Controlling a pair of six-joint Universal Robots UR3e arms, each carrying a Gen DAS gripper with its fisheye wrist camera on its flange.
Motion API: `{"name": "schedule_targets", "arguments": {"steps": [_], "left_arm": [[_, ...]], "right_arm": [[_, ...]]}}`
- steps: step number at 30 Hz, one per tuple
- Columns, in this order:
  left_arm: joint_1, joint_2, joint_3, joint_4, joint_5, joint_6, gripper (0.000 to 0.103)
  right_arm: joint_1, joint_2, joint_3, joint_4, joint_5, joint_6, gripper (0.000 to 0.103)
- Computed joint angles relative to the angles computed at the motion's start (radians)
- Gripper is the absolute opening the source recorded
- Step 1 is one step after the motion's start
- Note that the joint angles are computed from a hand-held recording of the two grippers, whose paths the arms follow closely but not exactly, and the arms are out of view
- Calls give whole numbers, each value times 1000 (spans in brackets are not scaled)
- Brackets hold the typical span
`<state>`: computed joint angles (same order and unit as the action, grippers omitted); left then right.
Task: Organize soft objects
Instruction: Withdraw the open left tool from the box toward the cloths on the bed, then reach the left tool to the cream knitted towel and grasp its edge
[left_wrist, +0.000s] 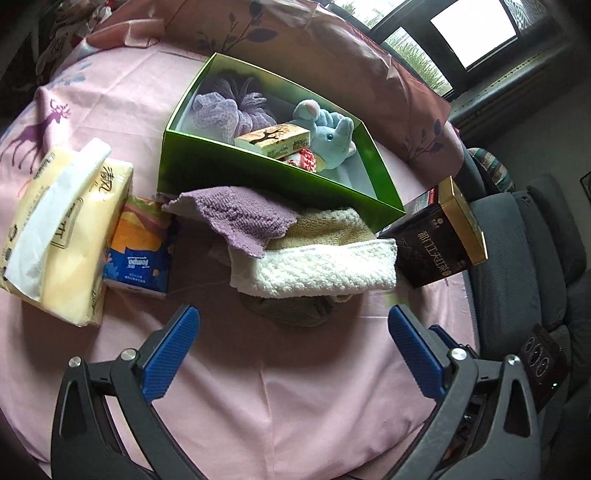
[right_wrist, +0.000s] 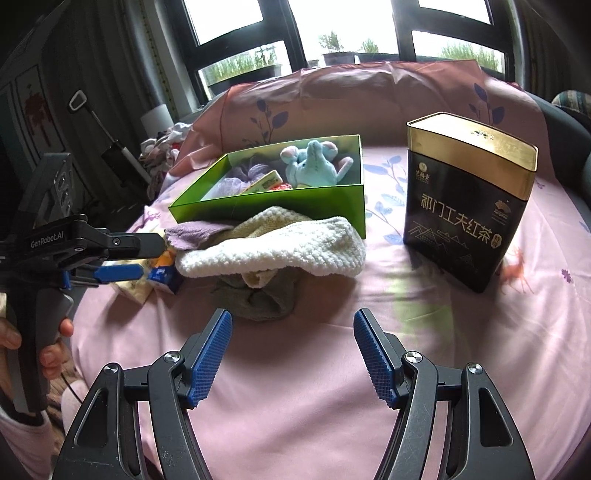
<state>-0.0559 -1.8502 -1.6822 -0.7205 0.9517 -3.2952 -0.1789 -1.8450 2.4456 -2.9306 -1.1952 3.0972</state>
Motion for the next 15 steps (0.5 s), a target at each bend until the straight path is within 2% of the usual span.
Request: {"name": "schedule_targets", "arguments": {"steps": [2,12,15], "left_arm": [[23,-23,-7,3,-66,-17,102],[34,-157,38,161,-160,-148,101],[20,-199,83,158,-162,-155,92]], "right_arm": [[-23,31,-2,-16,30,10,69],[-108,223,-48,-114,184,37,69],[-113,301,-88,-144,215,59,69]]}}
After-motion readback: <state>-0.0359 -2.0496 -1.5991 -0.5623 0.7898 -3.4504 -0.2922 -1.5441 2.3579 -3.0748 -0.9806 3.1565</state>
